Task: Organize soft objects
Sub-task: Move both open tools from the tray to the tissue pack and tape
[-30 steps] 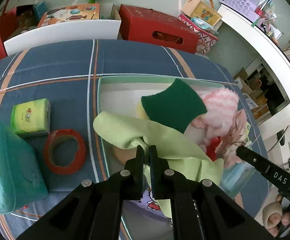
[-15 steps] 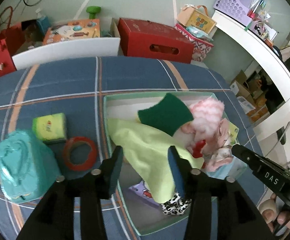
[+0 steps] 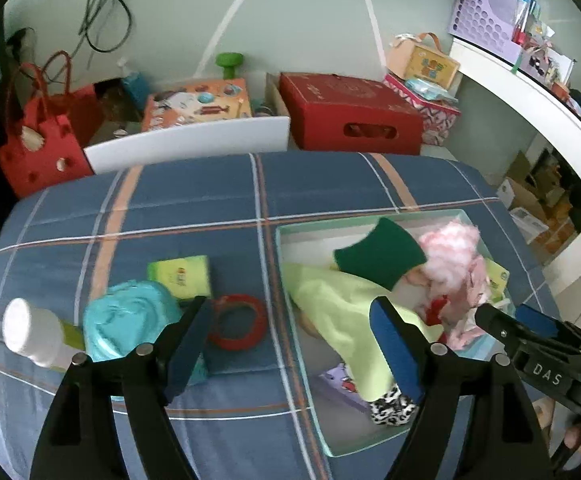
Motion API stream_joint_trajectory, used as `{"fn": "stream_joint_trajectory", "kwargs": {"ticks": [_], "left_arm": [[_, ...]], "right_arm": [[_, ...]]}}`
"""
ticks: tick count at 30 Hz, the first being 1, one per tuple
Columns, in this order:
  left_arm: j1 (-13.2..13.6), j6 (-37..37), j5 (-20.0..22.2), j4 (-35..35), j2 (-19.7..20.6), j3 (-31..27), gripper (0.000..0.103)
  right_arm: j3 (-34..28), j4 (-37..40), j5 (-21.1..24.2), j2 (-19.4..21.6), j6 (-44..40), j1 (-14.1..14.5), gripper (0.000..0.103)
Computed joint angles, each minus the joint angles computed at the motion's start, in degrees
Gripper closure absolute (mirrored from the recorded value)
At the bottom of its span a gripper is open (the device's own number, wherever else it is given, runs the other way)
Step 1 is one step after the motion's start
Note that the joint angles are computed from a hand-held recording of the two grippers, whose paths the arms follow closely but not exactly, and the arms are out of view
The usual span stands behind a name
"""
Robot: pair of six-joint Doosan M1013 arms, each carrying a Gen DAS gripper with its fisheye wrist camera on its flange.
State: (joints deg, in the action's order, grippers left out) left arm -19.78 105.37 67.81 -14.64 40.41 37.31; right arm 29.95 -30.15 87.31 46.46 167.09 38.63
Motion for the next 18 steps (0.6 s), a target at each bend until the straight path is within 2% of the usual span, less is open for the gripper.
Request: {"fn": "stream_joint_trajectory", "kwargs": {"ticks": [2,3,5,13,18], "left_arm": [[0.1,-0.9,-0.7,1.3,-0.3,0.3,0.012],[0.2,-1.2,-1.2,1.5,-0.5,0.6,0.012],[0.5,-2.0,-1.8,1.9,-0.8,0.8,0.011],[2.0,-6.3,-4.8,3.4,-1.8,1.7,0.011],[3.6,-10.3,-5.0,5.0,-1.5,1.0,0.011]], "right_arm": [[-0.4,0.0,0.0,0.2,-0.4,0.0,0.011],[-0.7,-0.1,0.0,0.4,-0.6,0.1,0.004],[-1.4,-0.6,-0.1,0.8,-1.1,0.2,0.0],[-2.3,-3.1,-4.2,1.1,-1.7,0.9,0.0],[-8.1,-3.6,-5.1,3.9,-6.0,1.2,0.0]]}}
